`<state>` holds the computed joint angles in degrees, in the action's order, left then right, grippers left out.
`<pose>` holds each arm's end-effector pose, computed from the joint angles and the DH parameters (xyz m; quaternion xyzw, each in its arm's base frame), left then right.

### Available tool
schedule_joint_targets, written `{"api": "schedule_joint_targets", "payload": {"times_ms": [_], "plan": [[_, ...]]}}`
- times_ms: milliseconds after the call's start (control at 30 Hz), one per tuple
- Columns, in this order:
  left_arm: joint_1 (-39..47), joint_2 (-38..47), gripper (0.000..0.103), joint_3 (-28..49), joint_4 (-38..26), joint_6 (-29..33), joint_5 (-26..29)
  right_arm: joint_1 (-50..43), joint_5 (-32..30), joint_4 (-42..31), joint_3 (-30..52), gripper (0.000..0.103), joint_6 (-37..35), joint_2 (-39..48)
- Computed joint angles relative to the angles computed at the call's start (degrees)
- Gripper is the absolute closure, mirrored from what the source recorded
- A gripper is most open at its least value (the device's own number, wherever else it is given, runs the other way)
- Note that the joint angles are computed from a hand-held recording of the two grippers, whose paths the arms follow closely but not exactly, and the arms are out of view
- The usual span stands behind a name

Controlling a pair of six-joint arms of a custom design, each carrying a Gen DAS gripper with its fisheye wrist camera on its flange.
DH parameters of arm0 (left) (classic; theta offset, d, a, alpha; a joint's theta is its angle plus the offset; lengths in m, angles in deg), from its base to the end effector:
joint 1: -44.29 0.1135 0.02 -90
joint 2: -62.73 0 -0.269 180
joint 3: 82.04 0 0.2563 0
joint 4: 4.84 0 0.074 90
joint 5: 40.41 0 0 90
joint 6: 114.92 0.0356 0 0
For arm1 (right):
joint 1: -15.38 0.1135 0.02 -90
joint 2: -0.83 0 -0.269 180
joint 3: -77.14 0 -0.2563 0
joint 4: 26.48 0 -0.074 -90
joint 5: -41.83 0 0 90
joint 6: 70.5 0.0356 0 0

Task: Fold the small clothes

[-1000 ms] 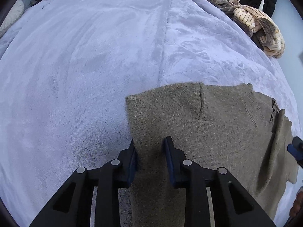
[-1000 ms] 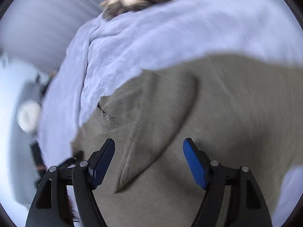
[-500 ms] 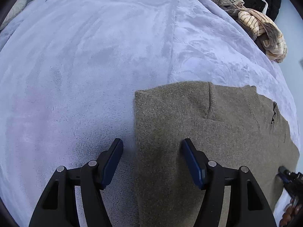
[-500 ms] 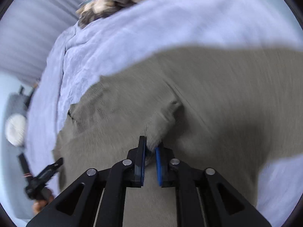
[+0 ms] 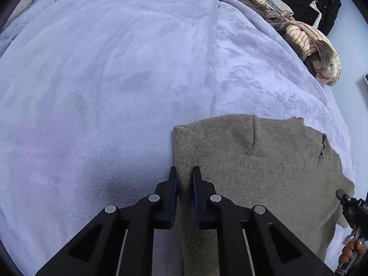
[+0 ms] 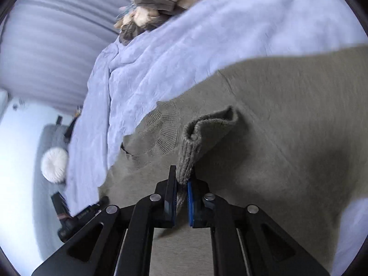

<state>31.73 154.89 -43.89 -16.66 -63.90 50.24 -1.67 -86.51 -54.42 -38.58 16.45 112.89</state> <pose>0.2201 -0.0495 0.0749 -0.2223 0.9522 -0.0960 0.1861 0.3109 -0.0722 0.0742 0.0737 0.9352 0.3003 0.1725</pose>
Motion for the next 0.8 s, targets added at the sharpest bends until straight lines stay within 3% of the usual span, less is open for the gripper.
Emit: {"api": "schedule_joint_targets", "payload": {"times_ms": [133, 233, 433, 700, 800], "plan": [[-0.2, -4.1, 0.089, -0.9, -3.4, -0.2, -2.1, -0.5, 10.2, -1.2, 1.8, 0.094, -1.5, 5.8], [-1.0, -10.2, 0.089, -1.6, -9.3, 0.1, -4.2, -5.1, 7.6, -1.7, -0.2, 0.085, -1.6, 5.4], [-8.9, -21.1, 0.089, -1.6, -18.6, -2.0, -5.2, -7.5, 8.7, -6.7, -4.7, 0.084, -8.0, -2.2], [-22.1, -5.2, 0.089, 0.9, -12.4, -12.5, -9.8, -0.6, 7.4, -3.0, -3.6, 0.084, -5.7, -4.6], [-24.7, -4.7, 0.089, -1.9, -8.4, -15.8, -11.8, 3.1, 14.6, 2.1, -3.4, 0.082, -5.9, -0.6]]}}
